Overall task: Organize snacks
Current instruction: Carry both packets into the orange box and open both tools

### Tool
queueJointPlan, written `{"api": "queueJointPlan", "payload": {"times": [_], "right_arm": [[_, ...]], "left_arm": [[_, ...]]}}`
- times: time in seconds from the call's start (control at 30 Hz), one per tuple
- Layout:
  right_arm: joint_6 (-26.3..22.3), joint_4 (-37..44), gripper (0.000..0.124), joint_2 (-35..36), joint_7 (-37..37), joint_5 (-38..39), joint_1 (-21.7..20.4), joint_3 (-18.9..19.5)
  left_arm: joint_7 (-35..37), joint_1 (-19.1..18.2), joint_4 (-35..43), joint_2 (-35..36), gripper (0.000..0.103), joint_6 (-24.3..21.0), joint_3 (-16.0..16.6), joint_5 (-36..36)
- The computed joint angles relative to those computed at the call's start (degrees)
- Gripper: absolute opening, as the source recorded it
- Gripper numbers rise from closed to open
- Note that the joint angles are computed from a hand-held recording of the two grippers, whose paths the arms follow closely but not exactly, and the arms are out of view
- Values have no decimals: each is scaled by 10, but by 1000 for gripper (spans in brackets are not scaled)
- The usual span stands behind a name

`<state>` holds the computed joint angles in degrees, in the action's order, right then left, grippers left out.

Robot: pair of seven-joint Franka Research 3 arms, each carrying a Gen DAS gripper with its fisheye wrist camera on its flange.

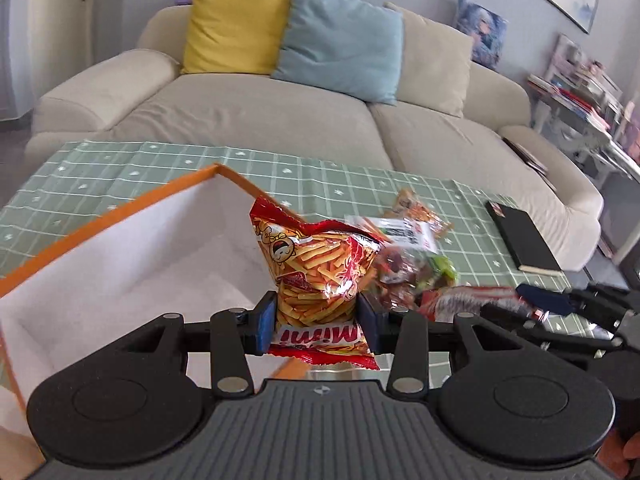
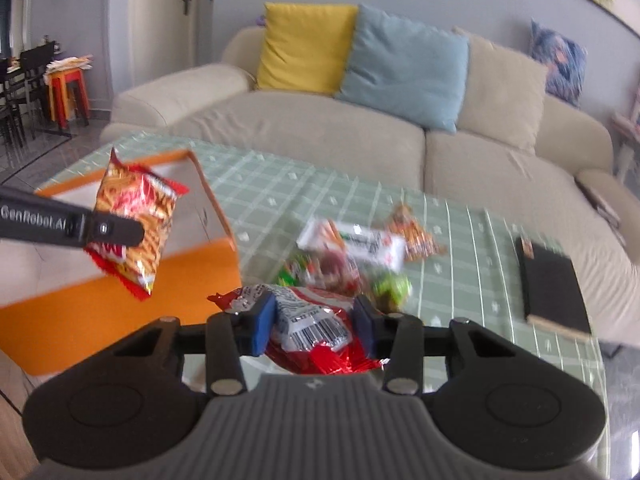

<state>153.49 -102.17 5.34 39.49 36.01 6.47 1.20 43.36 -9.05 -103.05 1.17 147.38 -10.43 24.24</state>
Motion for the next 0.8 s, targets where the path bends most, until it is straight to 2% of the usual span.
{"api": "queueJointPlan", "payload": {"times": [0.2,0.37,0.5,0.6,0.8], "right_arm": [[13,45,40,22,-26,1,8,13],[2,97,39,41,-56,25,12,28],[-35,152,39,66,-57,42,18,42],[-74,191,39,87,-45,41,27,50],[-146,290,39,161,61,-46,67,47]], "left_arm": [[-37,11,-20,-18,48,-8,7,17],[-55,24,-20,-28,48,-25,11,38],[-47,34,-15,-31,48,-52,15,32],[-25,42,-12,-29,48,-66,20,2],[45,55,17,-2,48,-115,29,-62]]}}
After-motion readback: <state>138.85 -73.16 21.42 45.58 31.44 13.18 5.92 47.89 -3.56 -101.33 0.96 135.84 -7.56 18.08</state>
